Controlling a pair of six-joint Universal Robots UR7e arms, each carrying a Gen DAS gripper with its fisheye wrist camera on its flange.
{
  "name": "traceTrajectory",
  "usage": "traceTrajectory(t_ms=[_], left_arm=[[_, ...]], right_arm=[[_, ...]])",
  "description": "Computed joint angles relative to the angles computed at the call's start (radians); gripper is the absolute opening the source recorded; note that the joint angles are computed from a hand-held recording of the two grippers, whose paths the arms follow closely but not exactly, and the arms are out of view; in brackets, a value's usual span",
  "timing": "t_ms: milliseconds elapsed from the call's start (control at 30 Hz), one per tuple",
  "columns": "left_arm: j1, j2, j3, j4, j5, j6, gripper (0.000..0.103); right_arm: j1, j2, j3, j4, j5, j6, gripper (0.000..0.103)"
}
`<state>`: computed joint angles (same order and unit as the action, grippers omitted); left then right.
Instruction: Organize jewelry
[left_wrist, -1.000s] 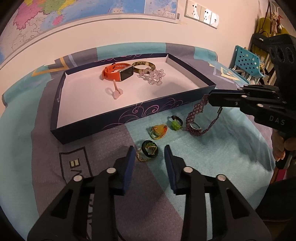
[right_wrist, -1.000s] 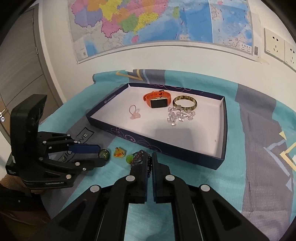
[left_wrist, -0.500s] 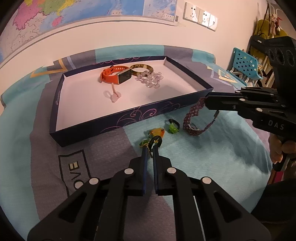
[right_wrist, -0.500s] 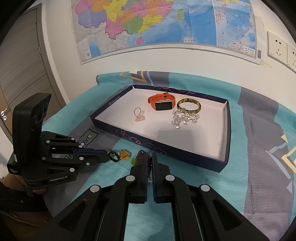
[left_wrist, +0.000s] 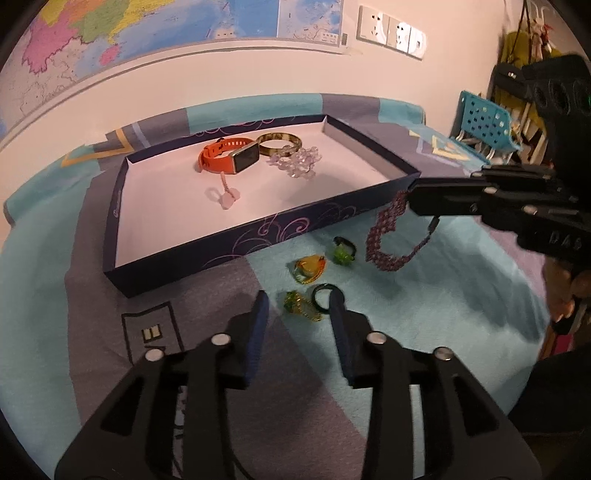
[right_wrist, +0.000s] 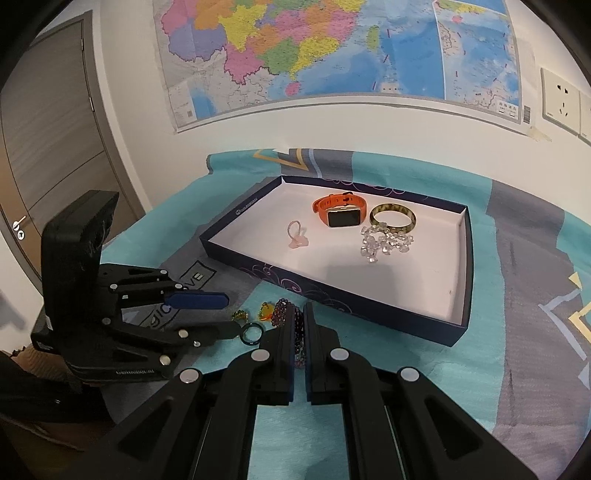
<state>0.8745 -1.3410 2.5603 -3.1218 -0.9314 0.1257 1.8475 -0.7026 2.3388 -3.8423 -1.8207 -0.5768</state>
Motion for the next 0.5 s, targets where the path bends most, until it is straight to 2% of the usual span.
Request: traceTrajectory(t_ms=[200, 267, 400, 500], left_arm=[[0.029, 0.001, -0.020, 0.034, -0.008, -0.029, 0.031], [0.035, -0.001, -0.022, 0.032, -0.009, -0.034, 0.025], [0.042, 0.001, -0.030, 0.041, 0.023, -0.067, 0.019], [0.025, 0.011, -0.026, 0.022, 0.100, -0.097, 0.019]], right_arm=[[-0.003, -0.004, 0.006, 0.002, 0.004, 0.006, 0.003], [-0.003, -0.006, 0.009, 0.000, 0.007, 0.010, 0.003], [-0.005, -0.013, 0.016, -0.002, 0.024, 0.016, 0.003], [-0.005, -0.016, 0.021, -0.007, 0.033, 0.015, 0.003]])
